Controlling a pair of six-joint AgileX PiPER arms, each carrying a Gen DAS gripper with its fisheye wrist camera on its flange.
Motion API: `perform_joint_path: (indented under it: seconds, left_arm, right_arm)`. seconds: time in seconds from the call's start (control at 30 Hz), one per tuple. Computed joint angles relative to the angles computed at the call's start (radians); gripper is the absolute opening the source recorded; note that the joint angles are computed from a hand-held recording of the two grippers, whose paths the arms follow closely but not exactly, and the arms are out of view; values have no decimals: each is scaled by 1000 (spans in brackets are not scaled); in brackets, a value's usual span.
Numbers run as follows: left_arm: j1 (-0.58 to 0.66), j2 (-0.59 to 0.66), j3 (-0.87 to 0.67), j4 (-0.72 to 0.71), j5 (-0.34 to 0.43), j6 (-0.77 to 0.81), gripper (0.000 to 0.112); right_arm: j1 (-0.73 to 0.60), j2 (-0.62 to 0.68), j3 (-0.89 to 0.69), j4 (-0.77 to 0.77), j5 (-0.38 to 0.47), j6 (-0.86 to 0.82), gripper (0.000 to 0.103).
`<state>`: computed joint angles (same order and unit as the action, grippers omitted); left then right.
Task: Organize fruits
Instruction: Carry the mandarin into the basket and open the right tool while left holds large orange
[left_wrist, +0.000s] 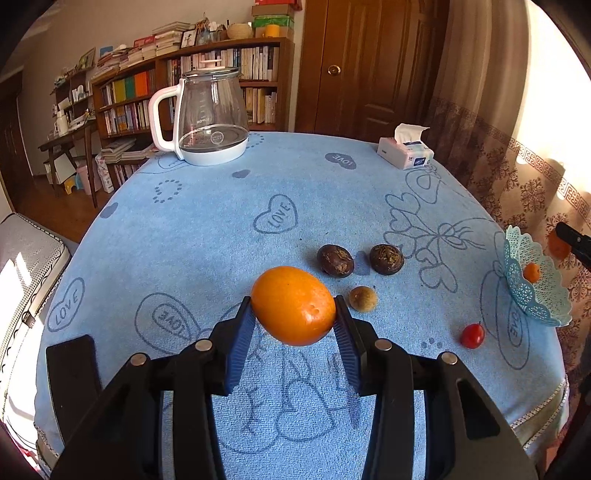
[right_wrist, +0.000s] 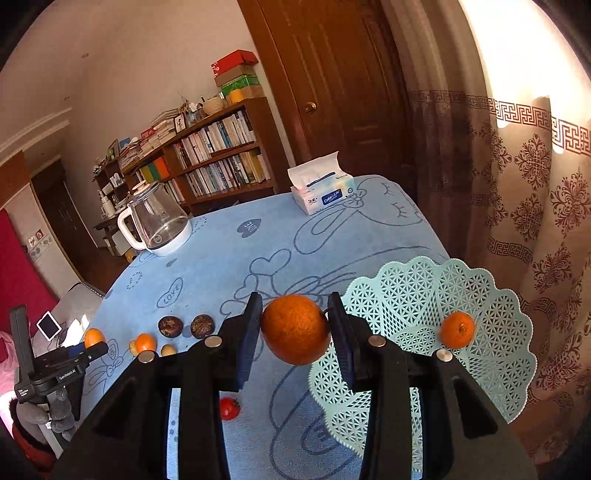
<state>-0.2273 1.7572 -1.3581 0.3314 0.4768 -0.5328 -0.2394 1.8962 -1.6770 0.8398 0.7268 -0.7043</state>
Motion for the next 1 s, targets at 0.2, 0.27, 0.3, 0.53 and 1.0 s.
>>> perform_joint_path:
  seconds: [0.2,0.27,0.3,0.53,1.0]
  left_arm:
    - [-27,2,-21,-4,11,12,43]
    - [-35,7,-33,-10,15,23,43]
    - [-40,10,-39,-13,18,27,43]
    - [-65,24,-66,-22,30,44,43]
    - [-110,50,-119,-37,53,81,43]
  right_arm:
    - [-59,84,-103,-66,45,124,38]
    - [-68,112,-132,-91,54,159,38]
    - [-70,126,-144,-103,58,175,38]
    - [-72,197,-203,-185,76,266,38]
    - [-67,267,-276,-296,116,384,38]
